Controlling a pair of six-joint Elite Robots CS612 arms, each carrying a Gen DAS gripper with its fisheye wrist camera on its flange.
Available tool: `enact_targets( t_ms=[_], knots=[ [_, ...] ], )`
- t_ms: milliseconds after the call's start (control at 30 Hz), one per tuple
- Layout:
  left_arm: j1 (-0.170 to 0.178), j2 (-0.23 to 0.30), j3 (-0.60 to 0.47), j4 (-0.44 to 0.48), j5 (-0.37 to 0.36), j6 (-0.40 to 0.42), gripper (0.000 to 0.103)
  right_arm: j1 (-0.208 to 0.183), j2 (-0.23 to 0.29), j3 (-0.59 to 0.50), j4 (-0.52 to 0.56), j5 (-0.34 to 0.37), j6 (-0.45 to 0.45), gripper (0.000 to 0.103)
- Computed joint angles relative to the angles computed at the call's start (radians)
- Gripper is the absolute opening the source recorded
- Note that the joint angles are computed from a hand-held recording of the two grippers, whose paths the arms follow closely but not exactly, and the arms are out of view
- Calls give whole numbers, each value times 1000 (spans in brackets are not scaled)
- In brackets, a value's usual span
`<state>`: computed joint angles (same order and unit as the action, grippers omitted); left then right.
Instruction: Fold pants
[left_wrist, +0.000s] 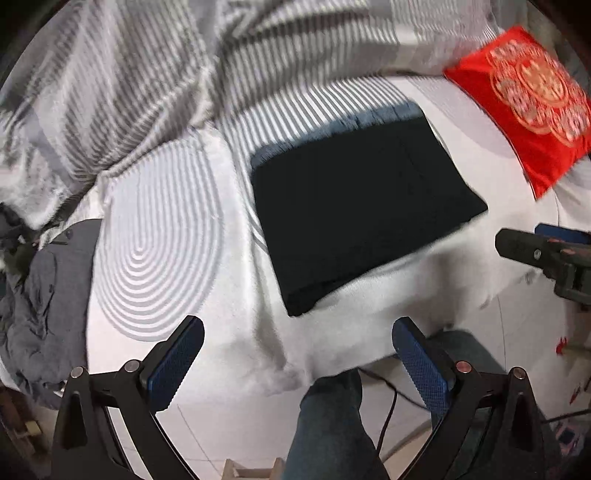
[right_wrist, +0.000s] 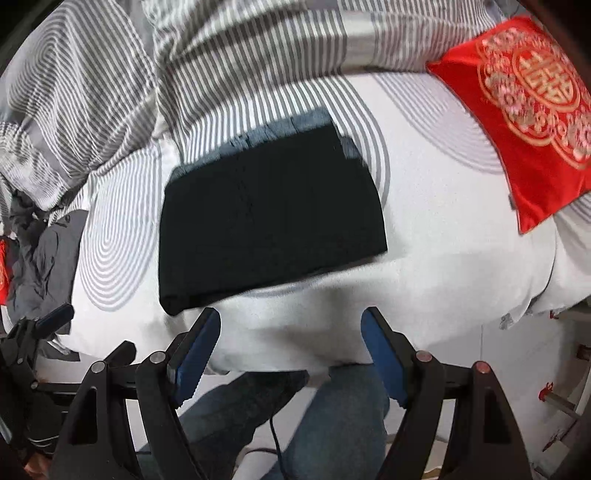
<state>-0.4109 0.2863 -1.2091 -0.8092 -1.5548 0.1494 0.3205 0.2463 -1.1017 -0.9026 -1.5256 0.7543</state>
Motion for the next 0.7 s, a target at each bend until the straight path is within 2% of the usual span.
enact_targets(
  t_ms=[233,433,700],
  knots=[
    [0,-21,35,-60,10,-173,102,1,-38,46,-25,-26,-108,81],
    [-21,-18,14,-42,44,-220,102,-8,-38,36,20,-14,-147,81],
    [-36,-26,12,-31,75,-232,102,-20,-29,13,25,14,-154,81]
  ],
)
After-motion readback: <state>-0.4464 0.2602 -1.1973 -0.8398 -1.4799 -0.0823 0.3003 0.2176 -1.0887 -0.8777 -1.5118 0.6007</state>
